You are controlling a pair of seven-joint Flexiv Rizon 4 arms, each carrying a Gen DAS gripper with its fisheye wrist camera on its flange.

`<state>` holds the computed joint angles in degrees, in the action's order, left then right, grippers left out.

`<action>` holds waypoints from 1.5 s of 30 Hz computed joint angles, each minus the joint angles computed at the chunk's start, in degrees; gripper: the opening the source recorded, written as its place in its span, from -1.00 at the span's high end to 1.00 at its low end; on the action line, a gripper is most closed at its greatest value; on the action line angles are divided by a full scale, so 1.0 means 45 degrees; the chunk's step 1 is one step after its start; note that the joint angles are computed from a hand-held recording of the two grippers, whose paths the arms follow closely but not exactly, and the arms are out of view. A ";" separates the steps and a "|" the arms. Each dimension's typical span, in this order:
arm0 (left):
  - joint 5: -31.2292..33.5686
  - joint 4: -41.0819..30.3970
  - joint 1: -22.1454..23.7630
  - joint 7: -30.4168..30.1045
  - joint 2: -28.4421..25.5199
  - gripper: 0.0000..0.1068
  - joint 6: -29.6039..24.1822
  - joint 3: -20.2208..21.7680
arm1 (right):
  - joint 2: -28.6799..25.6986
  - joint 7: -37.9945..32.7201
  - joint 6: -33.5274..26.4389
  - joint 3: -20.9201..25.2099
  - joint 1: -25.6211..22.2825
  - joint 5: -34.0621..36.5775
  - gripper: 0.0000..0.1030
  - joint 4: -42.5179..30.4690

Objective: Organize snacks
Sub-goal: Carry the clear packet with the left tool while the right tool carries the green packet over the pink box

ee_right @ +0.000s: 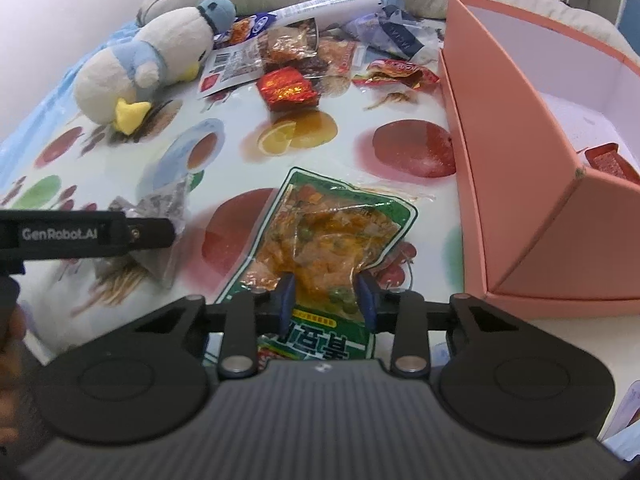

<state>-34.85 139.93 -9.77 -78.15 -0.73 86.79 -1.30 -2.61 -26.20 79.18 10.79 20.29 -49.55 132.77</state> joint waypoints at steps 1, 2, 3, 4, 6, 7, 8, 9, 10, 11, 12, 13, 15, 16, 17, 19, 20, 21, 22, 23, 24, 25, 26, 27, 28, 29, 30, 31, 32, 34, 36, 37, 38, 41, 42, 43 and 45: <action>-0.0007 0.0025 -0.0010 -0.0037 0.0077 -0.46 -0.0094 0.0005 | 0.0061 -0.0136 -0.0010 0.0045 -0.0002 0.0163 0.33 0.0036; 0.0040 0.0050 -0.0023 -0.0120 0.0147 -0.45 -0.0149 0.0024 | 0.0110 -0.0246 -0.0046 0.0087 0.0006 0.0308 0.34 0.0037; 0.0175 0.0067 -0.0027 -0.0267 0.0213 -0.45 -0.0183 0.0054 | 0.0178 -0.0300 -0.0048 0.0106 -0.0001 0.0344 0.35 0.0054; 0.0315 0.0075 -0.0029 -0.0399 0.0263 -0.45 -0.0211 0.0084 | 0.0258 -0.0265 -0.0056 0.0108 -0.0018 0.0240 0.35 0.0083; 0.0614 0.0112 -0.0051 -0.0665 0.0391 -0.44 -0.0295 0.0128 | 0.0440 -0.0181 -0.0078 0.0131 -0.0096 0.0093 0.35 0.0150; 0.0532 0.0144 -0.0111 -0.0636 0.0452 -0.44 -0.0320 0.0140 | 0.0526 -0.0155 -0.0085 0.0159 -0.0142 0.0108 0.35 0.0187; 0.0381 0.0186 -0.0193 -0.0579 0.0514 -0.44 -0.0343 0.0147 | 0.0625 -0.0163 -0.0118 0.0203 -0.0184 0.0192 0.35 0.0235; 0.0412 0.0202 -0.0223 -0.0663 0.0564 -0.44 -0.0391 0.0166 | 0.0727 -0.0216 -0.0182 0.0261 -0.0215 0.0311 0.35 0.0281; 0.0413 0.0224 -0.0264 -0.0684 0.0617 -0.44 -0.0420 0.0185 | 0.0820 -0.0251 -0.0280 0.0318 -0.0241 0.0371 0.35 0.0316; 0.0387 0.0240 -0.0317 -0.0672 0.0684 -0.44 -0.0457 0.0201 | 0.0924 -0.0357 -0.0363 0.0379 -0.0262 0.0483 0.35 0.0356; 0.0385 0.0259 -0.0368 -0.0676 0.0759 -0.43 -0.0480 0.0218 | 0.1025 -0.0497 -0.0408 0.0442 -0.0276 0.0642 0.35 0.0395; 0.0528 0.0254 -0.0368 -0.0780 0.0840 -0.43 -0.0550 0.0242 | 0.1137 -0.0637 -0.0432 0.0500 -0.0295 0.0817 0.35 0.0447; 0.0939 0.0214 -0.0324 -0.1071 0.1025 -0.43 -0.0760 0.0291 | 0.1354 -0.0884 -0.0530 0.0622 -0.0314 0.1192 0.35 0.0506; 0.1079 0.0197 -0.0327 -0.1163 0.1117 -0.43 -0.0812 0.0313 | 0.1436 -0.0919 -0.0548 0.0665 -0.0346 0.1242 0.35 0.0525; 0.1214 0.0185 -0.0331 -0.1245 0.1210 -0.43 -0.0854 0.0338 | 0.1535 -0.0976 -0.0580 0.0712 -0.0373 0.1309 0.35 0.0545; 0.1503 0.0142 -0.0315 -0.1452 0.1430 -0.43 -0.1040 0.0394 | 0.1748 -0.1230 -0.0684 0.0819 -0.0367 0.1675 0.35 0.0569; 0.1595 0.0113 -0.0324 -0.1516 0.1561 -0.43 -0.1159 0.0425 | 0.1826 -0.1373 -0.0719 0.0871 -0.0343 0.1910 0.35 0.0553; 0.1737 0.0067 -0.0308 -0.1607 0.1696 -0.43 -0.1294 0.0449 | 0.1934 -0.1558 -0.0750 0.0918 -0.0316 0.2164 0.35 0.0544; 0.1860 0.0031 -0.0305 -0.1683 0.1813 -0.43 -0.1362 0.0467 | 0.2046 -0.1674 -0.0791 0.0970 -0.0315 0.2288 0.35 0.0529; 0.1969 -0.0003 -0.0303 -0.1766 0.1962 -0.43 -0.1448 0.0493 | 0.2177 -0.1747 -0.0838 0.1027 -0.0327 0.2362 0.35 0.0517; 0.2035 -0.0049 -0.0307 -0.1847 0.2081 -0.43 -0.1539 0.0520 | 0.2309 -0.1825 -0.0887 0.1082 -0.0325 0.2492 0.35 0.0489; 0.2103 -0.0089 -0.0311 -0.1920 0.2217 -0.43 -0.1631 0.0549 | 0.2403 -0.1926 -0.0925 0.1124 -0.0320 0.2632 0.35 0.0451; 0.2271 -0.0154 -0.0260 -0.2048 0.2363 -0.43 -0.1776 0.0555 | 0.2525 -0.2000 -0.0978 0.1174 -0.0319 0.2745 0.35 0.0408; 0.2450 -0.0223 -0.0210 -0.2167 0.2524 -0.43 -0.1918 0.0560 | 0.2637 -0.2088 -0.1009 0.1205 -0.0328 0.2861 0.35 0.0359; 0.2553 -0.0285 -0.0198 -0.2237 0.2655 -0.43 -0.2029 0.0580 | 0.2760 -0.2137 -0.1022 0.1240 -0.0360 0.2925 0.35 0.0323; 0.2675 -0.0346 -0.0167 -0.2331 0.2790 -0.43 -0.2152 0.0593 | 0.2860 -0.2142 -0.0999 0.1275 -0.0419 0.2925 0.35 0.0285; 0.2831 -0.0422 -0.0118 -0.2436 0.2921 -0.43 -0.2291 0.0591 | 0.2960 -0.2184 -0.1006 0.1304 -0.0455 0.2976 0.35 0.0237; 0.2960 -0.0496 -0.0090 -0.2505 0.3055 -0.43 -0.2407 0.0597 | 0.3059 -0.2237 -0.1025 0.1325 -0.0489 0.3041 0.35 0.0179; 0.3044 -0.0548 -0.0087 -0.2557 0.3156 -0.43 -0.2462 0.0607 | 0.3162 -0.2247 -0.1008 0.1346 -0.0554 0.3054 0.35 0.0131; 0.3216 -0.0689 -0.0067 -0.2674 0.3402 -0.43 -0.2633 0.0617 | 0.3370 -0.2250 -0.1015 0.1385 -0.0699 0.3071 0.35 0.0032; 0.3321 -0.0841 -0.0069 -0.2780 0.3619 -0.43 -0.2782 0.0627 | 0.3525 -0.2294 -0.1031 0.1405 -0.0819 0.3131 0.35 -0.0079; 0.3362 -0.0940 -0.0078 -0.2826 0.3706 -0.43 -0.2846 0.0619 | 0.3667 -0.2322 -0.1049 0.1420 -0.0888 0.3150 0.35 -0.0127; 0.3389 -0.1039 -0.0102 -0.2866 0.3811 -0.43 -0.2881 0.0611 | 0.3763 -0.2302 -0.1054 0.1453 -0.0977 0.3124 0.35 -0.0171; 0.3525 -0.1324 -0.0153 -0.2965 0.4033 -0.43 -0.2930 0.0553 | 0.4122 -0.2337 -0.1101 0.1516 -0.1184 0.3141 0.35 -0.0310; 0.3456 -0.1391 -0.0259 -0.2945 0.4093 -0.43 -0.2823 0.0566 | 0.4264 -0.2382 -0.1126 0.1532 -0.1249 0.3160 0.35 -0.0355; 0.3431 -0.1479 -0.0322 -0.2980 0.4166 -0.43 -0.2801 0.0549 | 0.4391 -0.2426 -0.1145 0.1548 -0.1321 0.3179 0.35 -0.0386; 0.3442 -0.1673 -0.0425 -0.3003 0.4272 -0.43 -0.2796 0.0505 | 0.4652 -0.2571 -0.1183 0.1560 -0.1399 0.3338 0.35 -0.0433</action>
